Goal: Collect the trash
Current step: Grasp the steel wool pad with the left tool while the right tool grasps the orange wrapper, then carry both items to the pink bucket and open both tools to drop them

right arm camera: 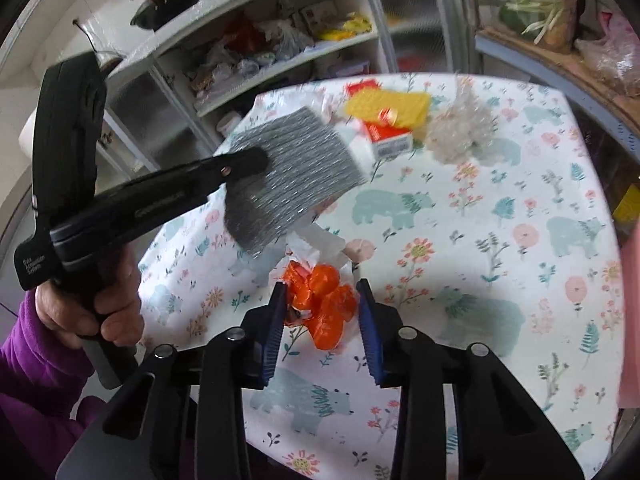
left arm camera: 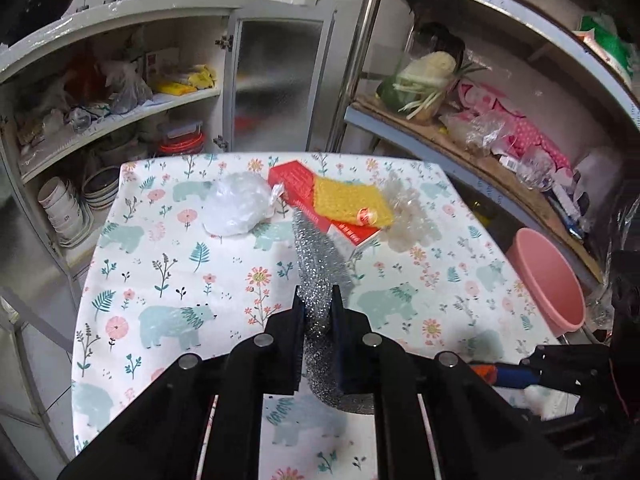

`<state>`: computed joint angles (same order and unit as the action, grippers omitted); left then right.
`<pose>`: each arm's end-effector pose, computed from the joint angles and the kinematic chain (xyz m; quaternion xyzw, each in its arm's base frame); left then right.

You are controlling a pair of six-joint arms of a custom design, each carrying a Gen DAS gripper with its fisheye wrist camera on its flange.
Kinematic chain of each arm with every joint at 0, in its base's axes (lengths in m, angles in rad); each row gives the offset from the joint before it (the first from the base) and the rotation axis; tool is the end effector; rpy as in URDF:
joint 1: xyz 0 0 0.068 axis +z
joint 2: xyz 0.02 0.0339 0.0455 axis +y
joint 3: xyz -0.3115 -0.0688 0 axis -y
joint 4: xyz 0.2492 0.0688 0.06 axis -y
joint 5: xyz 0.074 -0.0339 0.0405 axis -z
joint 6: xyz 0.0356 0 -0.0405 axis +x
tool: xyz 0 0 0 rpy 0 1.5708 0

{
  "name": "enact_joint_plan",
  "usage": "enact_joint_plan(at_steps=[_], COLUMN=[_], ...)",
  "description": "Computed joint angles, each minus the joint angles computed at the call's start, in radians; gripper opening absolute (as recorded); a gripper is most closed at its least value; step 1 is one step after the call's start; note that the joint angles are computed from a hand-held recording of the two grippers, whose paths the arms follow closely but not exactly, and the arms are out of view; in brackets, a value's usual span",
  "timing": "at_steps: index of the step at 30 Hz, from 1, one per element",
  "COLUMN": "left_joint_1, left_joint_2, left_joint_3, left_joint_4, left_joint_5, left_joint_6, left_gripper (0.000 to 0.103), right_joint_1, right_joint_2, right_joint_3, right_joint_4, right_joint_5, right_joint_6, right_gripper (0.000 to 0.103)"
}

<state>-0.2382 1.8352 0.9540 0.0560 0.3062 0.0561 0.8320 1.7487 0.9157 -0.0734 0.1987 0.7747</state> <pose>0.3662 -0.1000 0.1808 0.1899 0.9023 -0.1742 0.3456 0.2438 0.2572 0.1903 0.0054 0.9412 0.1684 0.2928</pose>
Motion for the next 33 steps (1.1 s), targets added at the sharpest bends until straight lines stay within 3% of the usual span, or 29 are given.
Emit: enact_joint_plan(at_steps=[10, 20, 27, 33], left_joint_1=[-0.081, -0.203, -0.274, -0.272], left_joint_2=[-0.120, -0.121, -0.123, -0.121], left_joint_3=[-0.022, 0.032, 0.042, 0.025], left_joint_4=[-0.004, -0.018, 0.000, -0.001], left_joint_5=[0.002, -0.028, -0.061, -0.062], left_joint_6=[-0.018, -0.052, -0.058, -0.061], left_gripper=[0.011, 0.011, 0.011, 0.011], right_joint_1=[-0.023, -0.035, -0.048, -0.046], right_joint_2=[-0.174, -0.327, -0.389, -0.356], right_joint_3=[-0.134, -0.263, -0.311, -0.314], right_joint_4=[0.017, -0.021, -0.047, -0.026], right_joint_5=[0.128, 0.229, 0.261, 0.243], right_joint_6=[0.044, 0.133, 0.165, 0.168], right_gripper=[0.036, 0.036, 0.036, 0.036])
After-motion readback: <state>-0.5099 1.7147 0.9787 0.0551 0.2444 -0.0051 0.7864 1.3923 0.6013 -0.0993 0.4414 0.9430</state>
